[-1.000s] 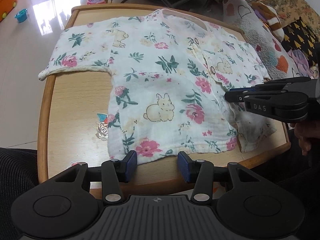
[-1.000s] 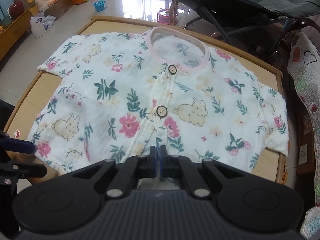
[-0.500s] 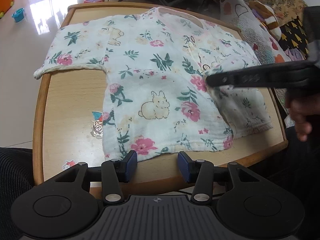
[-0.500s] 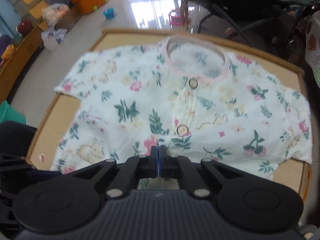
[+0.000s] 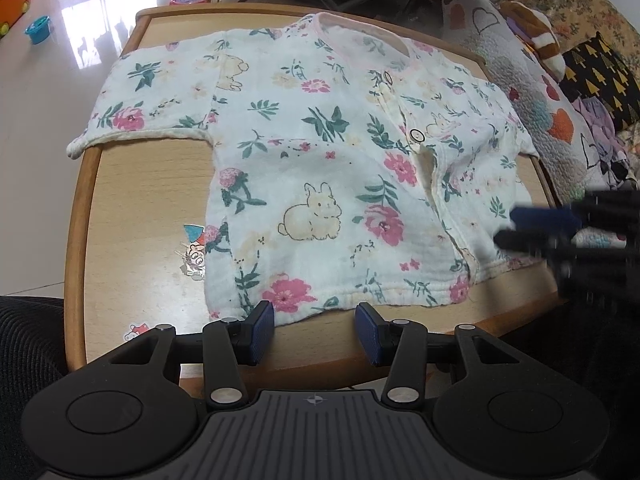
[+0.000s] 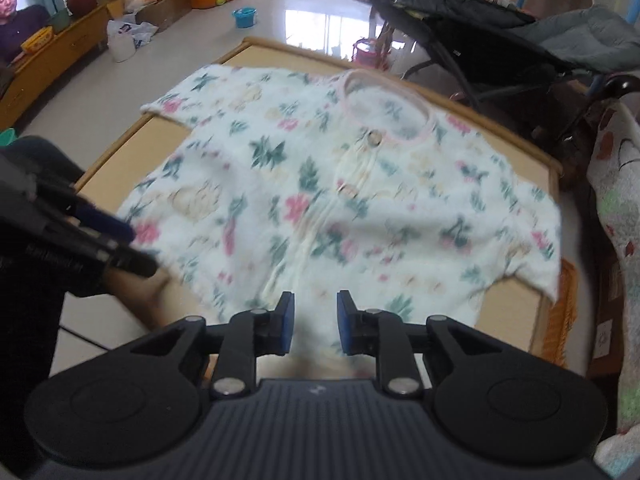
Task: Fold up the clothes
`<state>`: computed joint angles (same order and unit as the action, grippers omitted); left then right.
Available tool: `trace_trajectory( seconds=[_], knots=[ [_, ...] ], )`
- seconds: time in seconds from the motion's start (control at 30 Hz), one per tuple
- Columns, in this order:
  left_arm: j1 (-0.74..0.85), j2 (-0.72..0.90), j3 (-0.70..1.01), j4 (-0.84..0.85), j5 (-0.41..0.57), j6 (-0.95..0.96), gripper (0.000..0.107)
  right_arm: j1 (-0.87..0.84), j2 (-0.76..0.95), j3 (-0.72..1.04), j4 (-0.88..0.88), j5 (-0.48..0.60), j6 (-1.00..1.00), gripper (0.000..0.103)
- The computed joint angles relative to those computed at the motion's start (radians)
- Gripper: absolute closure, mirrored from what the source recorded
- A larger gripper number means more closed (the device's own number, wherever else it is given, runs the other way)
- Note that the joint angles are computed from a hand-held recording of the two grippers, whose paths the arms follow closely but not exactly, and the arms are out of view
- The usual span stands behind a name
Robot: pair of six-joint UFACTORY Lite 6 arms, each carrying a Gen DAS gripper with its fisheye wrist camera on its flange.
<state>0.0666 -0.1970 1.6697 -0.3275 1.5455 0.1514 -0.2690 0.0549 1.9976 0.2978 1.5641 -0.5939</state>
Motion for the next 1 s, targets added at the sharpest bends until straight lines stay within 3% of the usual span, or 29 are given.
trace_trajectory(
  seconds=[0.13,0.4,0.5,0.73,0.9,1.0],
  knots=[
    [-0.004,-0.001,0.001,0.002,0.003,0.004,0.059,0.070,-0.089,-0.166,-0.055,-0.070,0.029,0.084],
    [0.008,-0.003,0.000,0.003,0.002,0.009,0.059,0.116,-0.107,-0.228,-0.086,-0.111,0.047,0.084],
    [0.011,0.004,0.011,0.002,0.009,0.009,0.059,0.122,-0.099,-0.214,-0.092,-0.102,0.045,0.101],
    [0.015,-0.003,-0.002,-0.005,0.002,0.012,0.058,0.062,-0.056,-0.099,-0.050,-0.014,0.039,0.102],
    [0.017,-0.007,-0.011,-0.006,-0.002,0.016,0.058,-0.001,0.037,0.123,0.066,0.165,0.053,0.102],
    [0.011,-0.010,-0.017,-0.006,-0.010,0.012,0.055,0.040,0.040,0.113,0.072,0.165,0.077,0.102]
  ],
)
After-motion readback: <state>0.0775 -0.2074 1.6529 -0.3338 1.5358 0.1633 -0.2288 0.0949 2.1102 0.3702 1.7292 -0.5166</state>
